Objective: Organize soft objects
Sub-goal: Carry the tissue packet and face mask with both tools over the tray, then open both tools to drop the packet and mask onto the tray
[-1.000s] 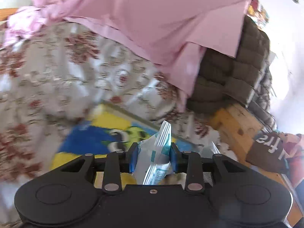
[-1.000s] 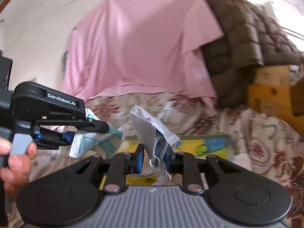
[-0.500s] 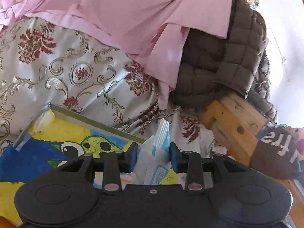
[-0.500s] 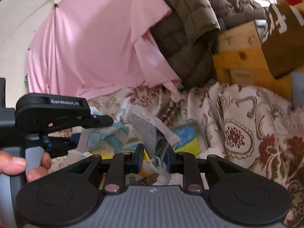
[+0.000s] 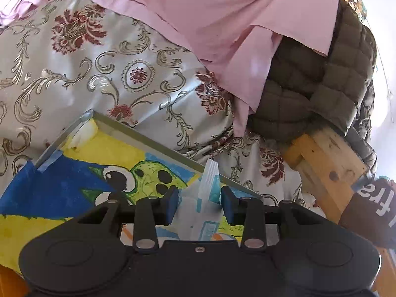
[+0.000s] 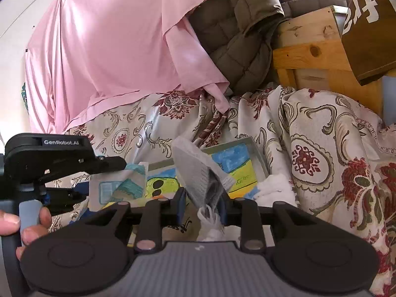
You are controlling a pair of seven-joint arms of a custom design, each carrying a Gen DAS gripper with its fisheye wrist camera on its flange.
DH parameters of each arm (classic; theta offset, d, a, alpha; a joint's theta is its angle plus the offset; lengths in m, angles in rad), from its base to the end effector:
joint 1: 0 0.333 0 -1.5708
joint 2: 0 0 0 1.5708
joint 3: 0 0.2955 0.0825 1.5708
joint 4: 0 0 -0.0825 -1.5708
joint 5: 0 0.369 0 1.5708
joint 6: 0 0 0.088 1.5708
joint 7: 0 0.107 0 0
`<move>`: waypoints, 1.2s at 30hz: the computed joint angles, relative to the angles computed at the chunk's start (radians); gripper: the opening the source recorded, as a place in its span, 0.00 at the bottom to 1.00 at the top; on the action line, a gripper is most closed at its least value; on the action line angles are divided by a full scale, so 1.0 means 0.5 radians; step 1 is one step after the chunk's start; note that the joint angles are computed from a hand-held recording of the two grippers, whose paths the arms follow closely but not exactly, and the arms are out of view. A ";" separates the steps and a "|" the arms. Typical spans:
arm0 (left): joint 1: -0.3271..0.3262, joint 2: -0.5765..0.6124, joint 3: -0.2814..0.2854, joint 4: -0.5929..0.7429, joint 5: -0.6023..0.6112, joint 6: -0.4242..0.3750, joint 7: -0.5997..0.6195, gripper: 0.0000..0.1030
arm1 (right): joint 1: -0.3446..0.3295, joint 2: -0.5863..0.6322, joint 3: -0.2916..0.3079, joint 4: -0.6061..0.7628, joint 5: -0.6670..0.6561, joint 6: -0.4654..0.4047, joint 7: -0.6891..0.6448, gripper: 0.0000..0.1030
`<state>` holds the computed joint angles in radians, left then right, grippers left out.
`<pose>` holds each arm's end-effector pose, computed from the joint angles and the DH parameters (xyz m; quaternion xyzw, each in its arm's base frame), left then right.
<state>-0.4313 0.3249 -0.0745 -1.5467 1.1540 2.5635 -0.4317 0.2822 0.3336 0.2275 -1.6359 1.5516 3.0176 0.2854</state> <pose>0.5938 -0.3367 0.5221 -0.7815 0.3528 -0.4493 0.2507 0.6152 0.2378 0.4732 -0.6574 0.5028 -0.1425 0.5429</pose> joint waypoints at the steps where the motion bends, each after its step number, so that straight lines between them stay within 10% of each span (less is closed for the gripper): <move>1: 0.001 -0.001 -0.002 -0.003 -0.007 -0.002 0.015 0.40 | 0.002 -0.001 0.000 -0.001 -0.006 0.003 -0.001 0.35; 20: -0.082 -0.083 -0.098 -0.023 -0.116 -0.408 0.547 0.89 | -0.044 -0.090 0.057 -0.144 -0.485 0.082 0.392 0.71; 36: -0.066 -0.626 -0.430 -0.518 -0.054 -0.793 0.363 0.99 | 0.136 -0.741 -0.119 -0.658 0.191 0.070 -0.298 0.99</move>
